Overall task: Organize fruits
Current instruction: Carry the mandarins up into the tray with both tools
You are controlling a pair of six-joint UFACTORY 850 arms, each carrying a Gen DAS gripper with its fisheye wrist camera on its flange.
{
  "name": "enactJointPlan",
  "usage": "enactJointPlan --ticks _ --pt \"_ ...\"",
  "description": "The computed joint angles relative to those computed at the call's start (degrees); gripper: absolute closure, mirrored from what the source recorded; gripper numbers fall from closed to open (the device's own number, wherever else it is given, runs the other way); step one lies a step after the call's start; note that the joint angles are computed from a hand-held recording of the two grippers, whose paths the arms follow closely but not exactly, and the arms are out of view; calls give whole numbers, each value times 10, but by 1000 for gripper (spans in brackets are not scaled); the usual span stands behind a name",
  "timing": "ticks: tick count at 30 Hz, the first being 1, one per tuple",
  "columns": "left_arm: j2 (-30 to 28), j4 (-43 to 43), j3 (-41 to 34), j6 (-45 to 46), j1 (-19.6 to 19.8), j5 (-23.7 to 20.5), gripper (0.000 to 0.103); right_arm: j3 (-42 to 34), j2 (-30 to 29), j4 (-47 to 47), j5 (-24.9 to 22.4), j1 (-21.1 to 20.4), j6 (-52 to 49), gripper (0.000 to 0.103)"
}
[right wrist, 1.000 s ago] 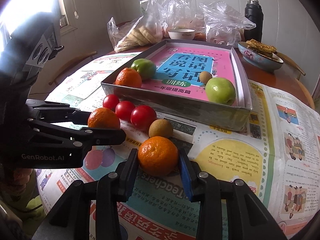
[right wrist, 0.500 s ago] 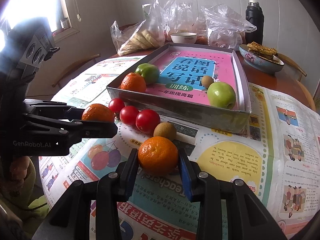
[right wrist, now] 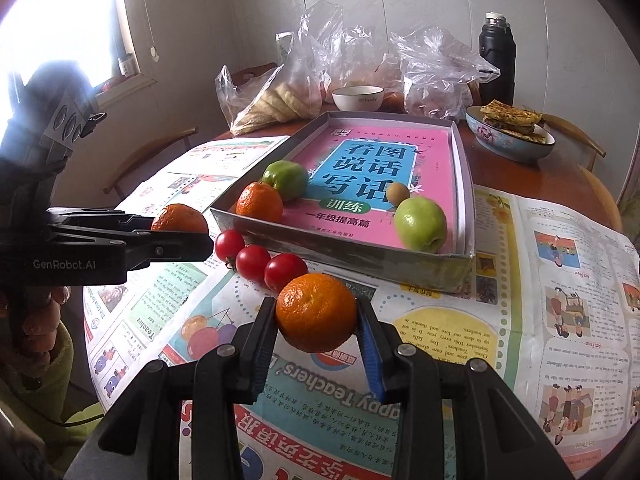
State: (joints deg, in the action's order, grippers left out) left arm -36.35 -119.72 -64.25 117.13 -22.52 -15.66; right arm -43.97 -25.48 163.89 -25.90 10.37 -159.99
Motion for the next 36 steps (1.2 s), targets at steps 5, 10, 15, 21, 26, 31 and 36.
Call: enactJointPlan --ticks 5,10,15,21,26,31,36 --pt "-5 15 -16 -14 -6 2 60 -7 2 4 1 -5 -5 64" --pt "-14 43 -38 -42 -11 6 60 -15 -1 -3 2 -8 -4 64" --pt "-25 91 -63 -89 -16 13 60 -27 -6 -15 2 -11 -2 64" --pt "-45 168 -104 -162 -22 22 60 -45 -17 -32 2 -16 8 64" --pt "-68 262 -144 -258 -23 29 60 -65 -32 -56 9 -21 27 64" --pt "-94 375 -185 -371 -23 29 60 -83 -44 -78 14 -25 46 64" --pt "-121 488 -227 -484 -23 19 60 -102 -56 -101 25 -27 64 64"
